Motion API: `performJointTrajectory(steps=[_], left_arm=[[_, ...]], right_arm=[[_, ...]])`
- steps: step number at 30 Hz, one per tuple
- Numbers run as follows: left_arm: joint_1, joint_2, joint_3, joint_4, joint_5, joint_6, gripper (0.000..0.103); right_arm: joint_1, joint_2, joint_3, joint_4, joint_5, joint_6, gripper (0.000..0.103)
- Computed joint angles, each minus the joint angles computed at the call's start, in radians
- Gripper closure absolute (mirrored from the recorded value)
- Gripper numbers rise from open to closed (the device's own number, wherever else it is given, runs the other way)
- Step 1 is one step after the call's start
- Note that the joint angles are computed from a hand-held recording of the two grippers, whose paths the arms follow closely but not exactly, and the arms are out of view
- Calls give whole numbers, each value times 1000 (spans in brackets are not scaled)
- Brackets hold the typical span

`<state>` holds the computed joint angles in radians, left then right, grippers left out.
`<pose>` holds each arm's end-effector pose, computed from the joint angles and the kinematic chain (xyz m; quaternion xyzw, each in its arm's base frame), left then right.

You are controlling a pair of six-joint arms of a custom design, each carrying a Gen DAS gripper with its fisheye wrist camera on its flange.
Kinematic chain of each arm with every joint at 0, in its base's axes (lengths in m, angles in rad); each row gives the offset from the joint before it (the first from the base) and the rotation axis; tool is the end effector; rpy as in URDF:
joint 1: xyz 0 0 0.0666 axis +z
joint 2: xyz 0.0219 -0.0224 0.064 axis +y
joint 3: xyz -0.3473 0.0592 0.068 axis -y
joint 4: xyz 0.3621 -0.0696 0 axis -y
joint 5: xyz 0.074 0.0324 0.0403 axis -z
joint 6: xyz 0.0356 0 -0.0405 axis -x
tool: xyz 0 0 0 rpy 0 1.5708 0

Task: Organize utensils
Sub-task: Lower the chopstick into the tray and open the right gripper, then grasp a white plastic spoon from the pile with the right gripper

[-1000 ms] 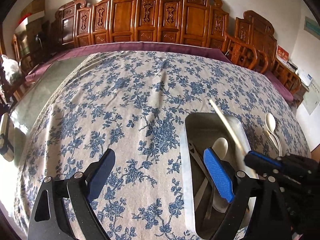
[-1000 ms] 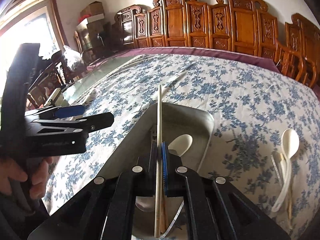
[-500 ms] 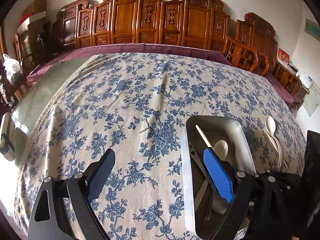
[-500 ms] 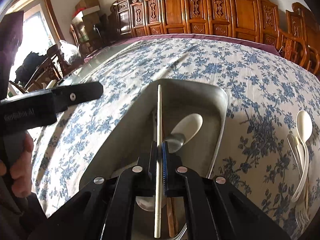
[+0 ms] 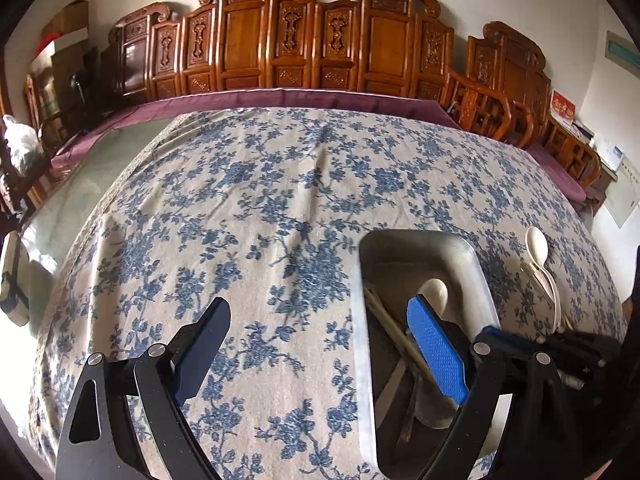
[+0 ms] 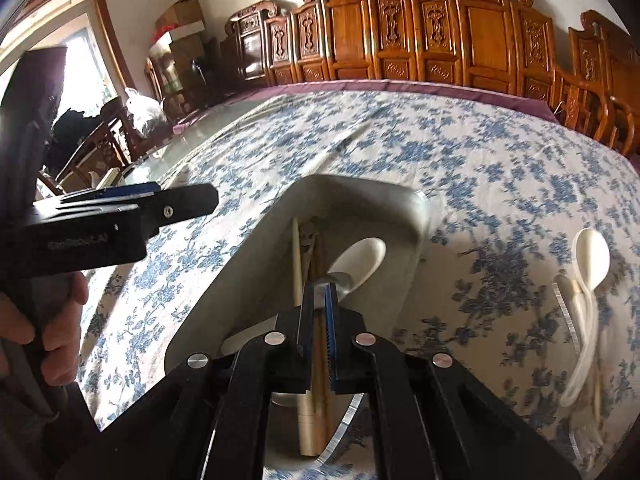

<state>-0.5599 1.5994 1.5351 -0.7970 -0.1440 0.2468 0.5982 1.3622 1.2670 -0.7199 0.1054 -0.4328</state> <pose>0.4534 -0.2786 0.3695 0.1211 0.9278 -0.0739 0.3451 0.3757 0.2510 0.3703 -0.0573 0.9266 0.1390 0.3447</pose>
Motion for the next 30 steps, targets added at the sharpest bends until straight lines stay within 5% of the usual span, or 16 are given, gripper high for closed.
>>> performJointTrajectory(steps=[6, 9, 15, 30], left_arm=[[-34, 10, 14, -2, 19, -14, 17], [-59, 16, 21, -7, 28, -25, 16], [-117, 34, 44, -24, 27, -44, 17], [-225, 81, 102, -55, 14, -57, 17]], right_arm=[[-60, -133, -70, -57, 66, 82, 96], [-110, -202, -122, -95, 89, 117, 85], [-218, -290, -222, -95, 108, 135, 82], [-410, -184, -251, -21, -58, 162, 75]])
